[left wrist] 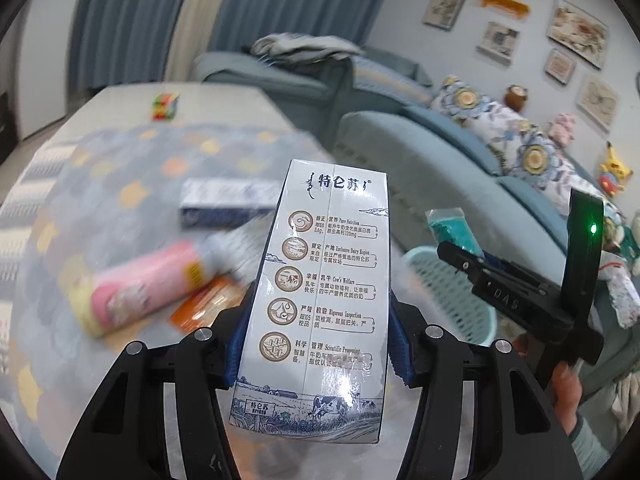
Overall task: Collect trash
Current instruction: 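Carry carton and packet over the wastebasket and open both tools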
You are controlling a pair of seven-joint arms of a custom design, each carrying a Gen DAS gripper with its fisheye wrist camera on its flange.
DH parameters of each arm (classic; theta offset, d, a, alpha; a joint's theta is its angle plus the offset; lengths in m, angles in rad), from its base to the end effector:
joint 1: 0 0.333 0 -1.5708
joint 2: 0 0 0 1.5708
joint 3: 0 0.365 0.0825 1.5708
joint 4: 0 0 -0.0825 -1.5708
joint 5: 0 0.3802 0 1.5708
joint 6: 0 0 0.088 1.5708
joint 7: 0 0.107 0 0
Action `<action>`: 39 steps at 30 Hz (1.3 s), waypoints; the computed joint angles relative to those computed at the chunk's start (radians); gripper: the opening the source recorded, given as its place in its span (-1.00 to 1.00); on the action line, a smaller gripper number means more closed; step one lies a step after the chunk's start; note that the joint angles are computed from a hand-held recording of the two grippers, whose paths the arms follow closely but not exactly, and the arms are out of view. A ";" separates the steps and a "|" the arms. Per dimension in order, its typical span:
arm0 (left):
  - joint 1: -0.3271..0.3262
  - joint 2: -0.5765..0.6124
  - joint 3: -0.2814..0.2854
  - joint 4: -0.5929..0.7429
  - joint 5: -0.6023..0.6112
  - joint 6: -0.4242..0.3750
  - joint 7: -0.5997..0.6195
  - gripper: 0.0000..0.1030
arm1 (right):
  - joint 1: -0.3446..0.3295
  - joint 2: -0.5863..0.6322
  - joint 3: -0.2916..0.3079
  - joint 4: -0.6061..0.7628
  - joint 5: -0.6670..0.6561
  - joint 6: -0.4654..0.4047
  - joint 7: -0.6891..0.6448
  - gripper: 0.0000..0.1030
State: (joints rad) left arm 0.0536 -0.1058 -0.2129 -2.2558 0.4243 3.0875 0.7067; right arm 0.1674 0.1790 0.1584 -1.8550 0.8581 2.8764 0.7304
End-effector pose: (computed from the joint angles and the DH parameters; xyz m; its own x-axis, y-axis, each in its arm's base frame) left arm 0.5288 -0.1238 0.5650 0.1208 -0.9424 0.3121 -0.5839 -0.3217 -0.7454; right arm 0.6342 0.1604 0.5584 0.4614 -0.8752 -0.1454 -0.5710 -0.1674 -0.8037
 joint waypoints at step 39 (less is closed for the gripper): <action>-0.193 0.551 -0.077 0.611 -0.575 -0.165 0.650 0.44 | -0.183 0.155 -0.084 0.016 -0.428 -0.069 0.760 -0.02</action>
